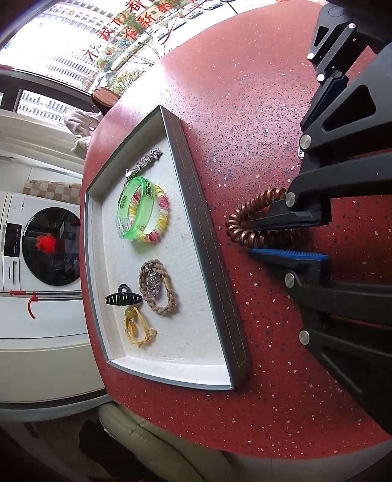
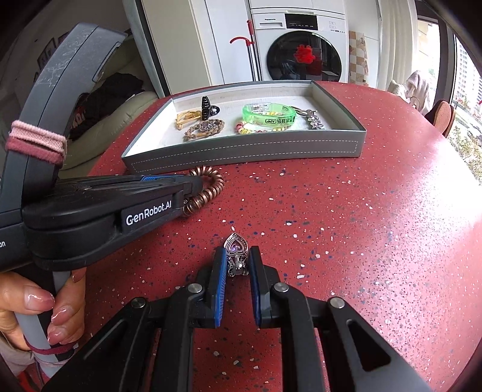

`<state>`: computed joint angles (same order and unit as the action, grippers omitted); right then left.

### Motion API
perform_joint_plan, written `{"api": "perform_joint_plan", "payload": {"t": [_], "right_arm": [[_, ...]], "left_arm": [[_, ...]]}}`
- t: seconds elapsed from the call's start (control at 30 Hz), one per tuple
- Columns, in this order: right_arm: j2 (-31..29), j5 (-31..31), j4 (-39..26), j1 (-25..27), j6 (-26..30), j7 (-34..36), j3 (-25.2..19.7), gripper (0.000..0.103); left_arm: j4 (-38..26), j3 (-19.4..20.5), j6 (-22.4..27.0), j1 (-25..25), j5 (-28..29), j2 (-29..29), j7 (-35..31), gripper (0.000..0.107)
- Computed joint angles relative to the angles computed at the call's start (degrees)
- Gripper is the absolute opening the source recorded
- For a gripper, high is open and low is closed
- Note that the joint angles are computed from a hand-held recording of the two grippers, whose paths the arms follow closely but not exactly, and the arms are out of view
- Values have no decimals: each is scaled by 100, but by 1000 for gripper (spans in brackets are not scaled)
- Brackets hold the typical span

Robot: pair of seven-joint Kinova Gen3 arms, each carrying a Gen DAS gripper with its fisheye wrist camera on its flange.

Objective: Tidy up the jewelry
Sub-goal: 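Grasp the brown coil hair tie with the left gripper while the right gripper grasps the heart pendant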

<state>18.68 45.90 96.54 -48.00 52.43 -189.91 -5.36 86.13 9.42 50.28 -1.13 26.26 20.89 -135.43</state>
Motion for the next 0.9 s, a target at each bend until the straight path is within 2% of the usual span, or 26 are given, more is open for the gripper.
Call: {"api": "perform_joint_plan", "payload": {"t": [0.03,0.27,0.43,0.47,0.53,0.6,0.7,0.83,0.9], "right_arm": [[-31,-19,18,29,-42,-5,3,6],[-236,-28,166,178,-144,-92,-18,6],[-410,-207,475,478,-806,-105,-65,6],[-399,-240,468,495,-822,-51,-73,8],[-348,-258,411,474,-780,39,-77,18],[-299,-248,337,431,-746,148,-76,44],[-202,-212,154,331,-529,403,-90,46],[85,-598,-311,318,-46,1081,-104,45],[182,-609,-433,196,158,1140,-26,42]], "left_arm": [[16,6,0,-30,35,-17,-27,30],[233,20,-156,-192,265,-194,-363,30],[245,-62,-81,-258,332,-196,-404,30],[247,-76,-82,-250,315,-193,-387,30],[259,-89,-91,-248,298,-193,-373,30],[268,-94,-89,-263,300,-202,-376,30],[305,-98,-92,-310,338,-236,-426,30],[298,-124,-94,-313,339,-242,-381,30],[291,-130,-79,-324,338,-245,-377,30]]}}
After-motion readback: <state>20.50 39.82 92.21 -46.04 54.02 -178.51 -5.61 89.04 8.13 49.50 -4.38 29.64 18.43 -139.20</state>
